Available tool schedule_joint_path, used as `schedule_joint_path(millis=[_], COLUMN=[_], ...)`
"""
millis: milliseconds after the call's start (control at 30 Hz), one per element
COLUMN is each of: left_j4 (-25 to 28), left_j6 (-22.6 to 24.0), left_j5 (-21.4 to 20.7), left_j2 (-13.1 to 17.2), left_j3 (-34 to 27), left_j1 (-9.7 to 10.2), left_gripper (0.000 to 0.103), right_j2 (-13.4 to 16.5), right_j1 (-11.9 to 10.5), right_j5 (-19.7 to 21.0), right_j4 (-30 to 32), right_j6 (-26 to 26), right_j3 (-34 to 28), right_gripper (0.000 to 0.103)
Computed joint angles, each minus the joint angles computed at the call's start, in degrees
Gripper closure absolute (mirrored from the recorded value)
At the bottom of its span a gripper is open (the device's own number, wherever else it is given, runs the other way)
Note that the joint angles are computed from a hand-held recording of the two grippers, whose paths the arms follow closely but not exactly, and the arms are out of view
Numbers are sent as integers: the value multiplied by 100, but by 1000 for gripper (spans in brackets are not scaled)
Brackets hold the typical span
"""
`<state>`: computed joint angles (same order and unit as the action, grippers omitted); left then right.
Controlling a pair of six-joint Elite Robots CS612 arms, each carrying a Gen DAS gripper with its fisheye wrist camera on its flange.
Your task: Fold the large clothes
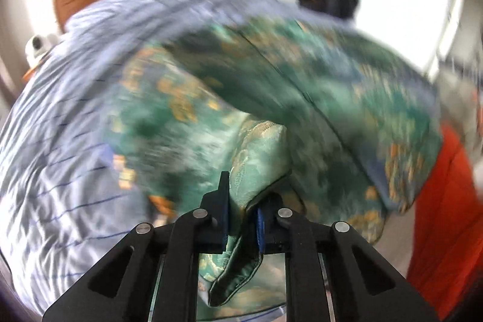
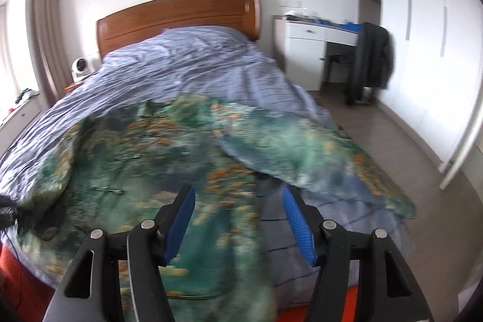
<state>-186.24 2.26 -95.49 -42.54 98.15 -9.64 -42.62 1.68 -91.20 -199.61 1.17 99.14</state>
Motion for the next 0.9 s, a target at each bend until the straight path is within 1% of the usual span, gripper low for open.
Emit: schedule_joint_path(millis=[67, 133, 200, 267, 333, 367, 433, 500, 567, 633, 700, 733, 800, 833, 900], left_j4=[-302, -446, -517, -579, -615, -619, -568, -459, -250, -177, -204, -249, -337, -388, -556], left_j6=[-344, -570, -879, -1336, -1700, -1949, -2358, -2728, -2948, -3125, -3358, -3428, -3456, -3438, -3357], left_j5=[165, 433, 681, 938, 1212, 1375, 1538, 1796, 2200, 2471, 2497, 2509, 2549, 2568, 2608], left_j2=[-93, -116, -138, -133, -110, -95, -37, 4, 31, 57, 34, 26, 3, -23, -77], left_j3=[82, 93, 121, 147, 163, 169, 117, 98, 66, 88, 203, 254, 355, 410, 516], left_j1=[150, 236, 373, 543, 666, 756, 889, 1009, 1055, 1063, 1115, 1115, 1070, 1032, 938], left_gripper=[90, 90, 90, 90, 90, 90, 90, 87, 87, 86, 71, 67, 51, 46, 28], right_j2=[16, 32, 40, 40, 39, 35, 35, 23, 20, 18, 12, 12, 13, 17, 28], right_j1=[56, 107, 138, 149, 146, 145, 149, 148, 159, 169, 176, 180, 183, 184, 195], right_j5=[83, 98, 112, 153, 177, 183, 180, 187, 178, 192, 195, 195, 205, 214, 220], right_j4=[16, 34, 26, 84, 114, 116, 110, 85, 59, 57, 54, 53, 80, 100, 143], right_j6=[-108, -262, -320, -301, -256, -242, -221, -223, -241, -248, -259, -268, -268, -264, -272], right_j3=[-28, -50, -47, -44, -34, -26, -22, -6, -3, -1, 10, 18, 23, 20, 7], right_gripper=[41, 41, 41, 41, 41, 41, 41, 41, 41, 41, 41, 41, 41, 41, 41])
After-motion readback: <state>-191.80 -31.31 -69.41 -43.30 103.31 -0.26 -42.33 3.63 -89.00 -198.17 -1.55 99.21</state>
